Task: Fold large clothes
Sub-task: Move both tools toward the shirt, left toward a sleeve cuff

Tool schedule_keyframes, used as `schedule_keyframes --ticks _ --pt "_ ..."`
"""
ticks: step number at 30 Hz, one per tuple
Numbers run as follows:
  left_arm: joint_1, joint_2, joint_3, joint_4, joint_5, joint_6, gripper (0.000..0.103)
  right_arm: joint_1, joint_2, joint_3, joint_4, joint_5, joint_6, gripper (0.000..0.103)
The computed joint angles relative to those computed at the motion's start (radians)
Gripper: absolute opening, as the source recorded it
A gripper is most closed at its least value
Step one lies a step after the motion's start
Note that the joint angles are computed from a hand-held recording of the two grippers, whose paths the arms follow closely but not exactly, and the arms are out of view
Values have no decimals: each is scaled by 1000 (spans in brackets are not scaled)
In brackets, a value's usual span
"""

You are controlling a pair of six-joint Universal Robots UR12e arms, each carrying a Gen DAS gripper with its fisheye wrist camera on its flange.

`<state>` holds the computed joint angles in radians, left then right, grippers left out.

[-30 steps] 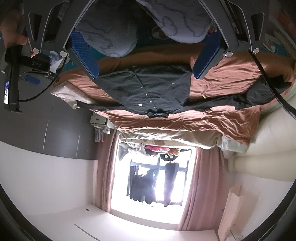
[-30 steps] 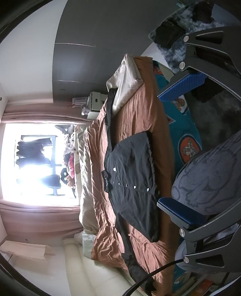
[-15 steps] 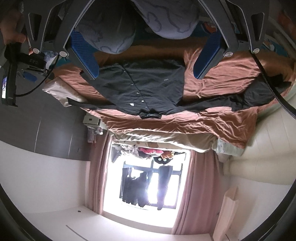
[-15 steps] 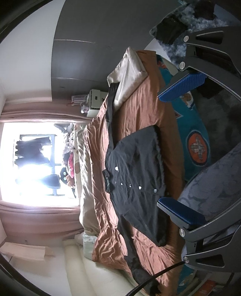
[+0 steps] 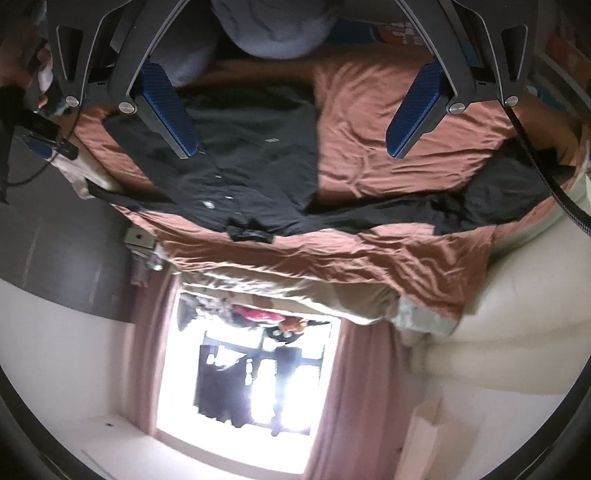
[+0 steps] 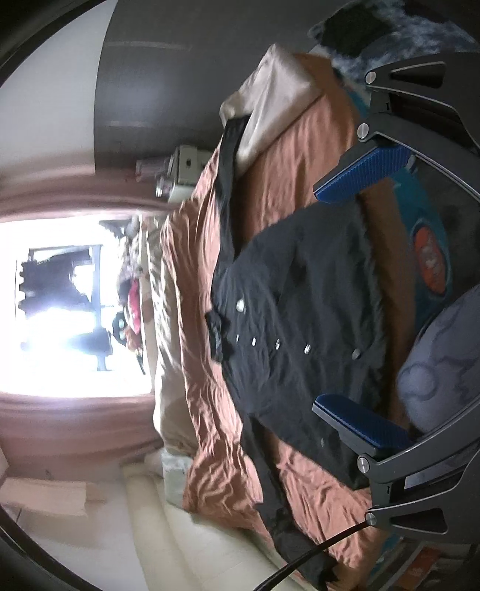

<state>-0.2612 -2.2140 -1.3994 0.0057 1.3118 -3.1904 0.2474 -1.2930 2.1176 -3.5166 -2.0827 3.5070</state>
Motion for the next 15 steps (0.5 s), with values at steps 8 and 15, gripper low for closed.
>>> schedule_keyframes --ticks 8,15 --pt "24 -75 139 -99 66 -30 96 -71 50 -80 -18 195 -32 103" --pt "50 -157 290 -214 103 -73 86 -125 106 -164 10 315 -21 103"
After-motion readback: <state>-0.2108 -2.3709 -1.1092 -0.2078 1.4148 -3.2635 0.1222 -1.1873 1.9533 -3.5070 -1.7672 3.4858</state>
